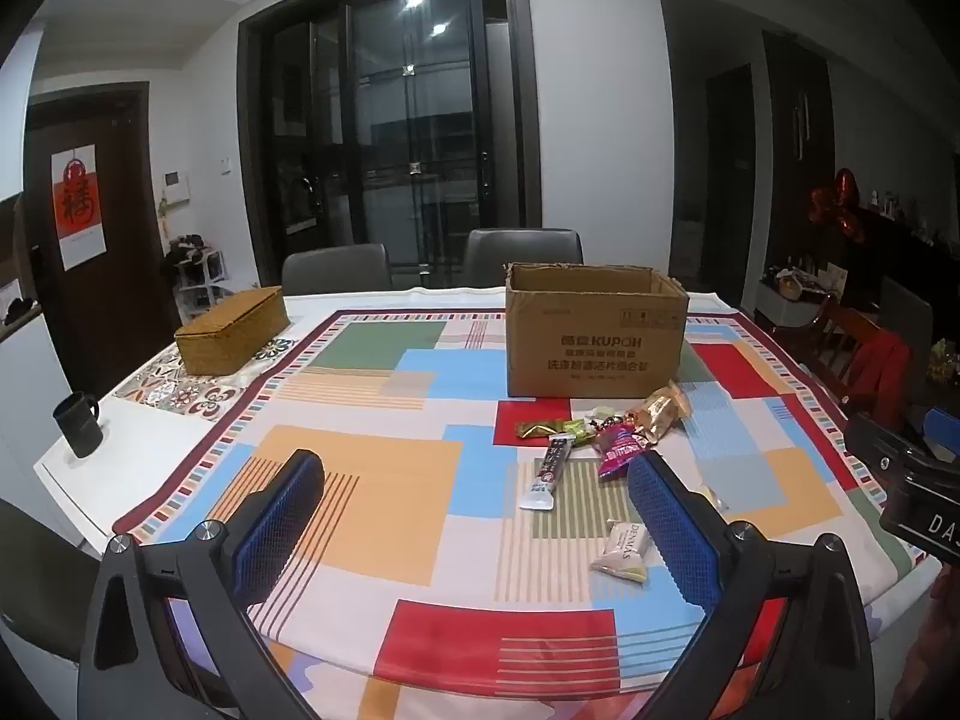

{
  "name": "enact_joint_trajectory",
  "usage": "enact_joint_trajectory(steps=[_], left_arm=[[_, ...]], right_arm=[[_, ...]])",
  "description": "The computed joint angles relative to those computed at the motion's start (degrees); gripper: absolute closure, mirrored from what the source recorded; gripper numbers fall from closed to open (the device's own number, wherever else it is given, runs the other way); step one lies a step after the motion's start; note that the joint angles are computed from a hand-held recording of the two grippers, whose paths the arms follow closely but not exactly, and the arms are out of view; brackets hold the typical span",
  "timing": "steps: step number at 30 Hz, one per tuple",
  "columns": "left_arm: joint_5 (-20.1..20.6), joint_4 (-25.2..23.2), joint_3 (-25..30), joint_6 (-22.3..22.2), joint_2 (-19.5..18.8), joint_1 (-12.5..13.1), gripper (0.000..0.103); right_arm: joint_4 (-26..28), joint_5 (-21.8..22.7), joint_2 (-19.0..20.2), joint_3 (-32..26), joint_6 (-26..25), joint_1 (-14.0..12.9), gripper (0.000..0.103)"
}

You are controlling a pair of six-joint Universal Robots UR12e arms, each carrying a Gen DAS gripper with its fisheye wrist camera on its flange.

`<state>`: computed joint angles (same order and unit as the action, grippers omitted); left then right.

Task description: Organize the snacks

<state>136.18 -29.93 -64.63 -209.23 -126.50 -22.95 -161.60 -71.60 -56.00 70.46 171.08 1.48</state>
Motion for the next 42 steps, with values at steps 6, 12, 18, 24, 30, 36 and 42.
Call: enact_joint_trajectory(steps=[6,12,18,24,30,36,42], left_arm=[[0.54,-0.45,0.18,-0.85,-0.04,-0.13,0.0],[0.06,0.65,-0.15,-0.29,-0.12,-0.2,0.0],[0.14,1.08,-0.52,-0.3,0.19,-0.1,0.0],[0.2,1.42,-0.8,-0.29,0.4,-0.14,0.0],[0.35,1.25,-0.64,-0.37,0.42,-0.21,0.0],[0.33,1.43,-0.76,-0.29,0.46,-0.22,0.0],[0.36,1.46,-0.79,-0.32,0.43,-0.24,0.0]], right_arm=[[-0.25,0.16,-0.05,0.09,-0.42,-0.01,0.001],[-0.98,0.16,-0.38,0.45,-0.22,-0.16,0.001],[-1.8,0.13,-0.41,0.5,-0.2,-0.04,0.001],[-2.32,0.23,-0.52,0.84,-0.09,-0.1,0.001],[-2.39,0.27,-0.59,0.87,-0.05,-0.14,0.001],[-2.3,0.27,-0.7,0.95,-0.02,-0.16,0.001],[-2.46,0.36,-0.72,1.1,0.03,-0.19,0.001]])
